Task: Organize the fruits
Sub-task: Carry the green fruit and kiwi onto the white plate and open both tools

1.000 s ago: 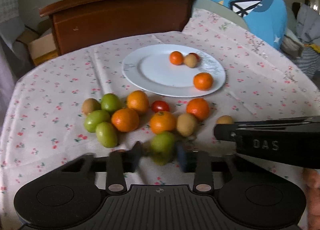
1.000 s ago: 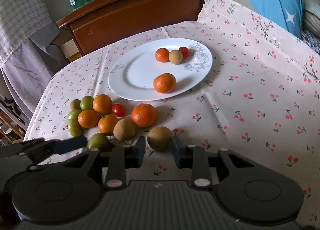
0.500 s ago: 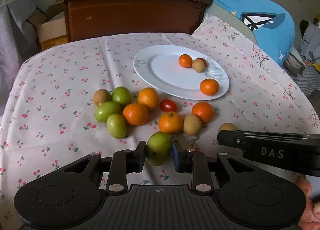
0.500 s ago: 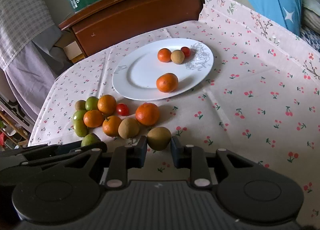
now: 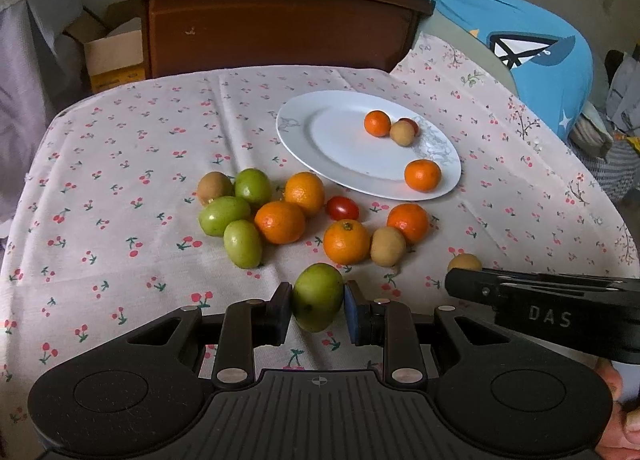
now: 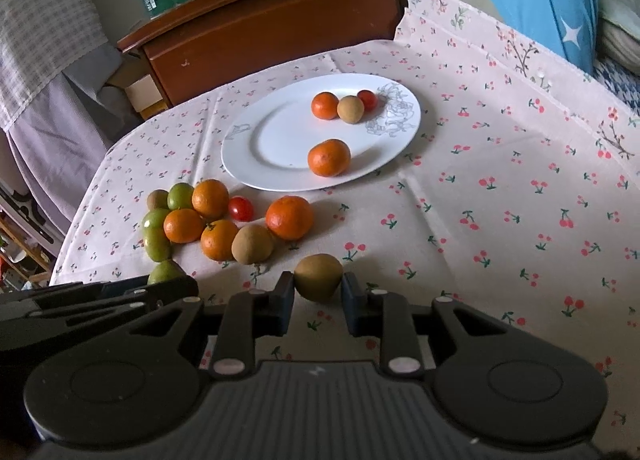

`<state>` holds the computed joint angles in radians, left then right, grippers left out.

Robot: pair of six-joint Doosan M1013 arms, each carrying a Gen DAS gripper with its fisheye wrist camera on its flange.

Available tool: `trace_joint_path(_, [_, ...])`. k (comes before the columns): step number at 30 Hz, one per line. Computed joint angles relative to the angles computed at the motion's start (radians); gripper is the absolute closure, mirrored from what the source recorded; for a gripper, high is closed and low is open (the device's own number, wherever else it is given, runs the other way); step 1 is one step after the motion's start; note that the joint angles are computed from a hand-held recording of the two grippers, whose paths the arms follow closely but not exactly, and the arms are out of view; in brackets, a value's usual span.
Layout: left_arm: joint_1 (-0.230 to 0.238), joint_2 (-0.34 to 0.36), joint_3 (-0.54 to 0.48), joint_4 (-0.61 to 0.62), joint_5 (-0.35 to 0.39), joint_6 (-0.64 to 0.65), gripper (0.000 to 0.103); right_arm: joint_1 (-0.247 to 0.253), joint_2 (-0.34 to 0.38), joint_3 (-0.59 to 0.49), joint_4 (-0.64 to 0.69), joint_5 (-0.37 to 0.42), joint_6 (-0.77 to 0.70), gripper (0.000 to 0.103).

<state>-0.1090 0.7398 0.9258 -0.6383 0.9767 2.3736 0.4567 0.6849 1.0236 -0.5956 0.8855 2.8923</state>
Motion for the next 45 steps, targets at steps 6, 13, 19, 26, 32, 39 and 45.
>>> trace_joint_path(6, [0.003,-0.016,0.016,-0.022,-0.031,0.023,0.078,0.009,-0.010,0.002,-0.032,0.007,-0.011,0.078])
trace_joint_path(13, [0.015,-0.011,-0.022,-0.083,-0.023,-0.001,0.078,0.011,-0.032,0.005,-0.101,-0.018,-0.012,0.078])
trace_joint_path(19, [0.019,0.022,-0.106,-0.095,0.006,-0.073,0.078,-0.006,-0.061,0.023,-0.126,-0.046,-0.006,0.078])
trace_joint_path(26, [0.011,0.073,-0.215,-0.084,0.060,-0.098,0.078,-0.038,-0.078,0.033,-0.103,-0.043,-0.009,0.078])
trace_joint_path(32, [-0.001,0.125,-0.319,-0.076,0.119,-0.107,0.078,-0.071,-0.079,0.036,-0.039,-0.069,0.018,0.078])
trace_joint_path(39, [-0.016,0.193,-0.443,-0.040,0.165,-0.140,0.078,-0.094,-0.063,0.022,-0.018,-0.082,0.055,0.078])
trace_joint_path(45, [-0.033,0.268,-0.578,-0.002,0.240,-0.187,0.078,-0.110,-0.033,-0.017,0.027,-0.091,0.021,0.078])
